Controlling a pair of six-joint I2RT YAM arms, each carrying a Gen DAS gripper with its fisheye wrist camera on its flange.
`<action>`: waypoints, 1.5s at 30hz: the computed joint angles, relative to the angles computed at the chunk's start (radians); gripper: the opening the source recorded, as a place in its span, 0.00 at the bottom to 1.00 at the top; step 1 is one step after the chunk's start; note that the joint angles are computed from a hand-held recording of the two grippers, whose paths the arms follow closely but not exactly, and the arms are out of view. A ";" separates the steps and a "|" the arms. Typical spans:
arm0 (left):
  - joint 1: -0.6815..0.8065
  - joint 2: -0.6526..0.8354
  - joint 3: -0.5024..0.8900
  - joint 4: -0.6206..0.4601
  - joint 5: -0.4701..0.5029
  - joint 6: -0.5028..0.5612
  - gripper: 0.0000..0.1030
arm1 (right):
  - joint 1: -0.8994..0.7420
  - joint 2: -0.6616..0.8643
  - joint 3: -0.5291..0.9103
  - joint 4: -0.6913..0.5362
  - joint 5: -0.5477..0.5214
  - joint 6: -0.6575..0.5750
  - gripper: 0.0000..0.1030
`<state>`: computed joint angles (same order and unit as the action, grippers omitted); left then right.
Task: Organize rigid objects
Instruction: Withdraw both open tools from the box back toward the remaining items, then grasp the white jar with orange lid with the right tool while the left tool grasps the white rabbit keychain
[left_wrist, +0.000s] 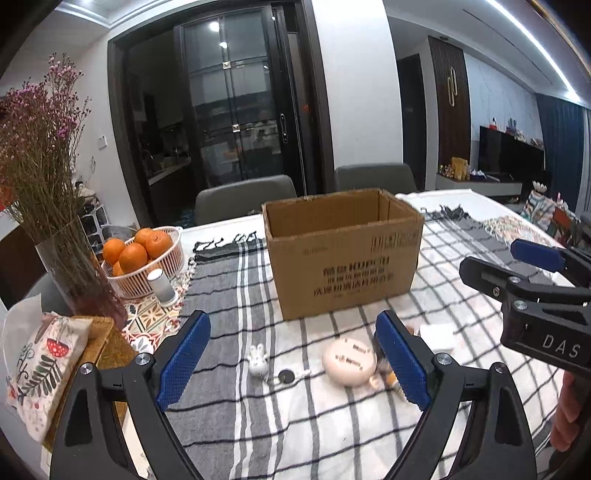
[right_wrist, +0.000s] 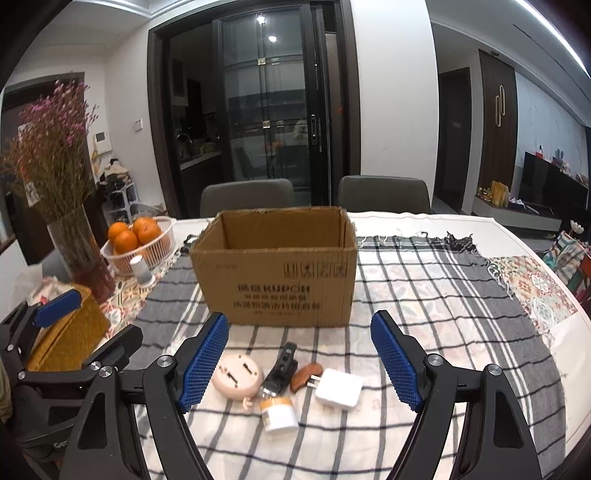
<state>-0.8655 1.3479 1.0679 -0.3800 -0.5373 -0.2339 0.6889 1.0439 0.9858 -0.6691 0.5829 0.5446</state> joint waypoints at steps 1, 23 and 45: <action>0.001 -0.007 -0.015 0.002 0.007 -0.004 0.89 | 0.007 -0.003 -0.013 0.004 -0.005 0.011 0.78; 0.023 -0.010 -0.258 0.158 -0.019 0.034 0.89 | 0.054 0.115 -0.217 0.148 -0.120 0.155 0.78; 0.101 0.171 -0.259 0.289 0.066 -0.023 0.89 | -0.047 0.290 -0.277 0.326 -0.208 0.114 0.74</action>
